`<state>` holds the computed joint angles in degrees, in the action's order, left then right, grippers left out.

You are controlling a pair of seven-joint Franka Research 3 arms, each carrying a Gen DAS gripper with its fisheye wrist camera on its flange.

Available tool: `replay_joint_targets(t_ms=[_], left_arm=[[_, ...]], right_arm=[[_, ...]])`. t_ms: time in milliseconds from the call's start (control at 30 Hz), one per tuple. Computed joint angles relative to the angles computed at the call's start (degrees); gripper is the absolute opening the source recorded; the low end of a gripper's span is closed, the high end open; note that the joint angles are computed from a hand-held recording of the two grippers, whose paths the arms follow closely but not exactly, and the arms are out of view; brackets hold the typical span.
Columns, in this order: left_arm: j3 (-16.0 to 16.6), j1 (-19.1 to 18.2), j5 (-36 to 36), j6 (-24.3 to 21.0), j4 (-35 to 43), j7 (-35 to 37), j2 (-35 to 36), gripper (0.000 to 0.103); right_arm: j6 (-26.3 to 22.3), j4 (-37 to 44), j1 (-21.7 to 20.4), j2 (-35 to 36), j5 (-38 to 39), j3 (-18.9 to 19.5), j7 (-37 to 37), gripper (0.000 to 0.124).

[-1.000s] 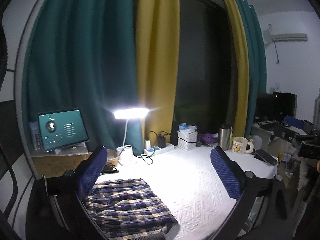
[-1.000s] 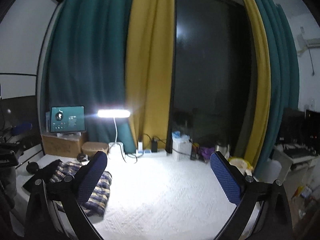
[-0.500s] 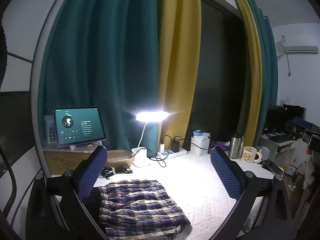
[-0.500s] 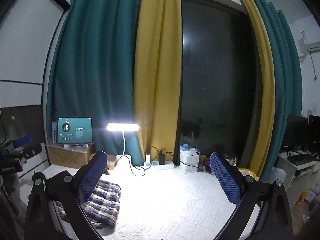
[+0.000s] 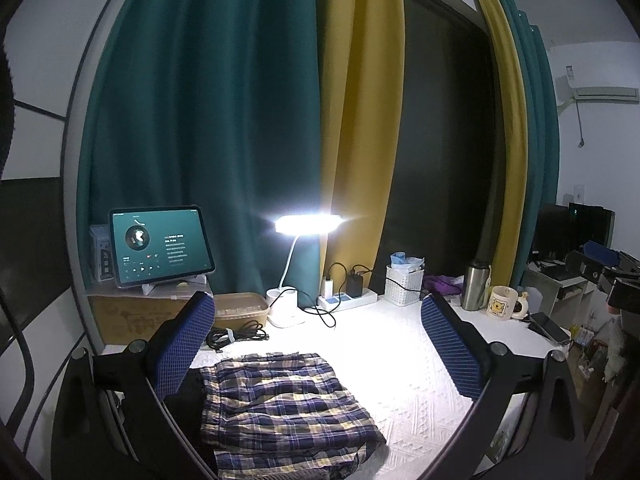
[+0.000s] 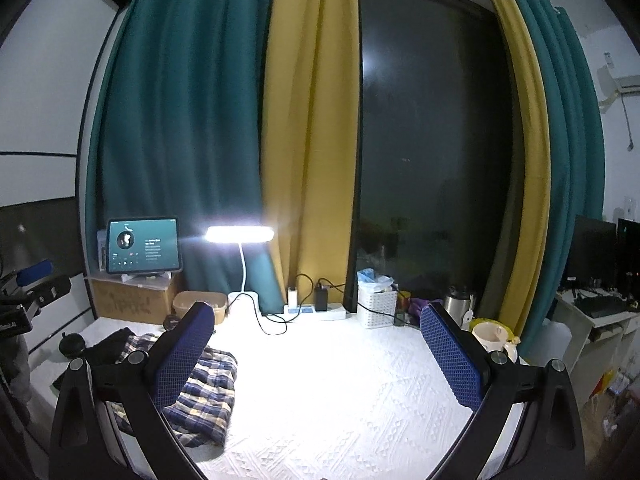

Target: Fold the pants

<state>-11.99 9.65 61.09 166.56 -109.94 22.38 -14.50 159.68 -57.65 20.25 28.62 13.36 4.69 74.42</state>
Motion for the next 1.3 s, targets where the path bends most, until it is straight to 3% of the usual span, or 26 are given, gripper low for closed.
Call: replay_joint_targets(t_ms=[1300], left_arm=[[0.68, -1.37, -5.85, -0.37, 0.0, 6.72, 0.8, 0.102]], right_arm=[[0.19, -0.99, -0.1, -0.1, -0.34, -0.31, 0.73, 0.103]])
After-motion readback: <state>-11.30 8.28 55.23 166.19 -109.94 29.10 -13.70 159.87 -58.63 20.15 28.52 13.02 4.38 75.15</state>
